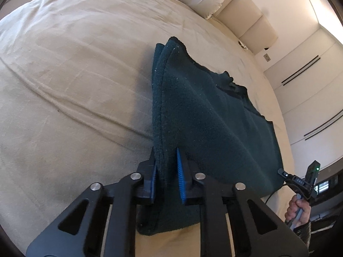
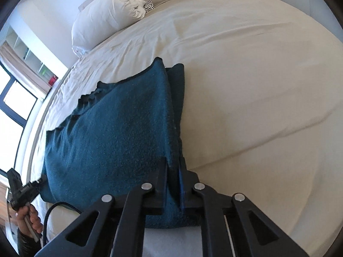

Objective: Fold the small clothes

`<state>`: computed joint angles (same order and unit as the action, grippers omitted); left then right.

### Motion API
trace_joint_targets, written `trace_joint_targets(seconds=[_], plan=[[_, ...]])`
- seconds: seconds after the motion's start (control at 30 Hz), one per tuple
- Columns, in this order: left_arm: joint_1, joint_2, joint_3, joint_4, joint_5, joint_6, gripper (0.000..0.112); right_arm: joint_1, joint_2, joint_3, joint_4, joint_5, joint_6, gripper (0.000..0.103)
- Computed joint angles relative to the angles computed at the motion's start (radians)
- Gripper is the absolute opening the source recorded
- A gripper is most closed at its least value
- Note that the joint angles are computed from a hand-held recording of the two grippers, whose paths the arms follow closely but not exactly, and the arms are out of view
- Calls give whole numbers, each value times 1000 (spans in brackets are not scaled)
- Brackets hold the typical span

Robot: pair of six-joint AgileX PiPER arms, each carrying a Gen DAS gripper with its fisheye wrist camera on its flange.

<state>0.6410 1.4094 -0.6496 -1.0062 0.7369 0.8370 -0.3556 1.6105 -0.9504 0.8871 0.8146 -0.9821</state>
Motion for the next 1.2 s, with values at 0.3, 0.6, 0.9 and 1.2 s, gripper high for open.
trace_joint_targets(seconds=[0.3,0.6,0.9,1.2], plan=[[-43,-94,16,114,-30,-85,10,-52,-22,56,32,2,-30,6],[-20,-67,26,97,-18,-58,10,-53,14,59,72,-11,-48,6],[-12,-56,44,63,-25,-25,10,-54,-9,93,77,-30,-68,6],[-11,-172,20,220,-42,-217,14,-93,-12,76,68,1,-32,31]])
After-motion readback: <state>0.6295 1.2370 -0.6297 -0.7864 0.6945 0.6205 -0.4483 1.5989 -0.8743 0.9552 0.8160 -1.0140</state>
